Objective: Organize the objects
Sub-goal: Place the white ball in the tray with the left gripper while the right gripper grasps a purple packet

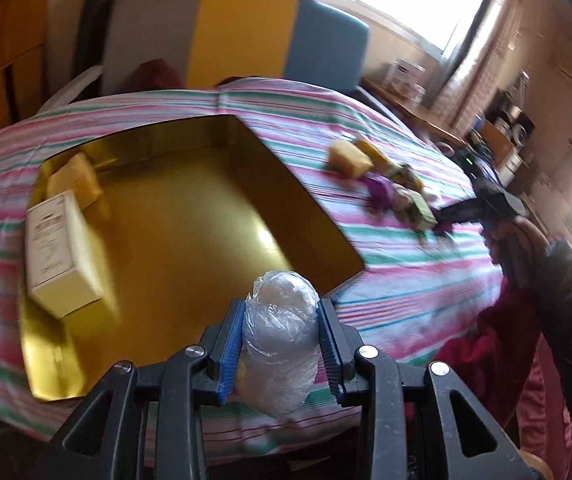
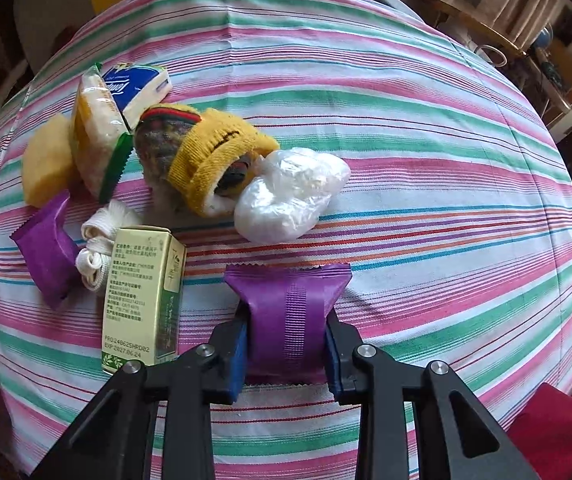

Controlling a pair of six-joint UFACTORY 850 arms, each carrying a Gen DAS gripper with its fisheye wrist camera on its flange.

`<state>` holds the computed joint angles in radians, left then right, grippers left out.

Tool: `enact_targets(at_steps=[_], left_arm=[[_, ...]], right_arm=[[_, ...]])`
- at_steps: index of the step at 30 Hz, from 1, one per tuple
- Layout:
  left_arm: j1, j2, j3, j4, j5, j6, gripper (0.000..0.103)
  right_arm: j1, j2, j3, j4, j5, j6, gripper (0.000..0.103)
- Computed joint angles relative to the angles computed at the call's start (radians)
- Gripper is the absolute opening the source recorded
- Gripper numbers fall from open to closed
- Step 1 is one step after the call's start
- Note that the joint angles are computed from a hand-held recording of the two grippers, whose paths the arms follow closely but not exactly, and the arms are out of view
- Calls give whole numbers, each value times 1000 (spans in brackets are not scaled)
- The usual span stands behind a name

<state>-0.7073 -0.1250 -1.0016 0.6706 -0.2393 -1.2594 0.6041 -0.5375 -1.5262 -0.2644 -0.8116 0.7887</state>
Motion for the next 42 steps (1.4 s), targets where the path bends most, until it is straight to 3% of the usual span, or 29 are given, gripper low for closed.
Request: enact_targets(at_steps=[4,7,14,23,34,42], left_arm=[[25,53,44,139,-59,-178,35],[58,75,62,164,-123,-236,35],[111,44,68,86,-197,-180,36],[82,11,61,167,-314,-231,45],[37,27,58,270,-363,-364,45],[18,21,45,287,-383,-374,45]], right_arm=[[6,0,0,-27,-17,3,32],[7,6,7,-37,-19,5,32],[23,27,25,-55,-32,26,32],[28,33,24,-68,-46,30,32],[33,34,25,-89,-54,39,31],[48,46,43,-112,-55,72,31]])
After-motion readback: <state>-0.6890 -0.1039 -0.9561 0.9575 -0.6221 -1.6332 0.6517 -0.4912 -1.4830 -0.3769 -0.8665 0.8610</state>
